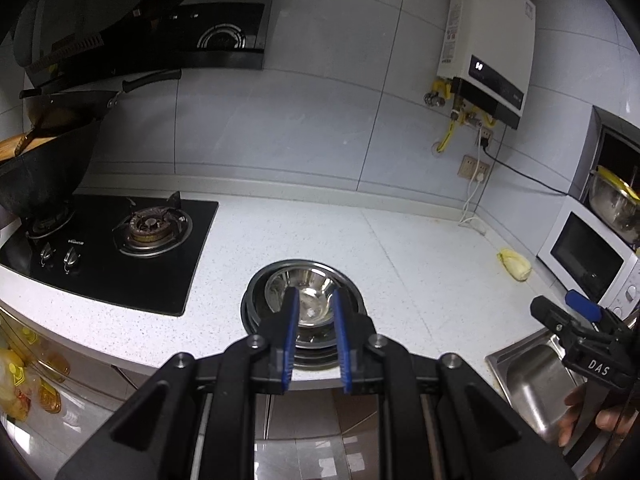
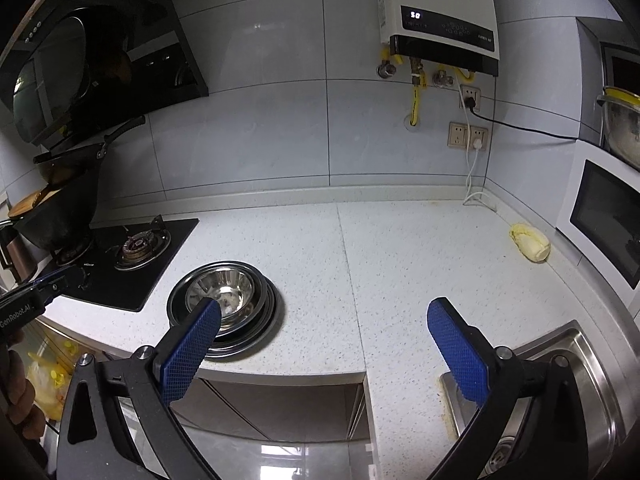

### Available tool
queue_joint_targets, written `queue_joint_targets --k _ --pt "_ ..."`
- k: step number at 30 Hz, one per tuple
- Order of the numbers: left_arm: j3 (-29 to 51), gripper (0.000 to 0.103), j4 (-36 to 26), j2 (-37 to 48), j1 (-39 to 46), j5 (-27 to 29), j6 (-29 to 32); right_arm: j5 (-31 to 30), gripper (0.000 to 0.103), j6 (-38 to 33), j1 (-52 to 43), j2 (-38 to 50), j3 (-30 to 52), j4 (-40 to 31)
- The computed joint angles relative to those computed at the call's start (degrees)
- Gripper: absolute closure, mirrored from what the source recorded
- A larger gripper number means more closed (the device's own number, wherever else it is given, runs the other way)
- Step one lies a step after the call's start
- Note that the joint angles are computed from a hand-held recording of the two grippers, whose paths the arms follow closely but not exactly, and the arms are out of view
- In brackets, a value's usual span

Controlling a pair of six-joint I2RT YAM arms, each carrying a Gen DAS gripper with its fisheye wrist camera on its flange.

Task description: Organize plates and bowls

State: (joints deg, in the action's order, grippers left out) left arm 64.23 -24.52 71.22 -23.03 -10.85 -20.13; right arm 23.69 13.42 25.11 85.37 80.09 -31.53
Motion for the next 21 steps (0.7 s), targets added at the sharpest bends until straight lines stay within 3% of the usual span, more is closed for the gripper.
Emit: queue_joint_targets --k 4,7,21 --pt "-0.12 0.086 -0.35 -0.93 -0.4 -0.57 0.52 0.84 0.002 -0.24 0.42 0.19 0.52 -0.52" --pt "-0.14 0.073 -0.73 -1.52 -1.34 -2.46 0.85 0.96 0.002 -0.45 0.66 0.32 0.69 -0.71" --pt "0.43 0.073 -1.34 -2.3 -4.48 -8.28 2.78 1.25 0.002 -3.03 0.94 1.69 1.56 -0.58"
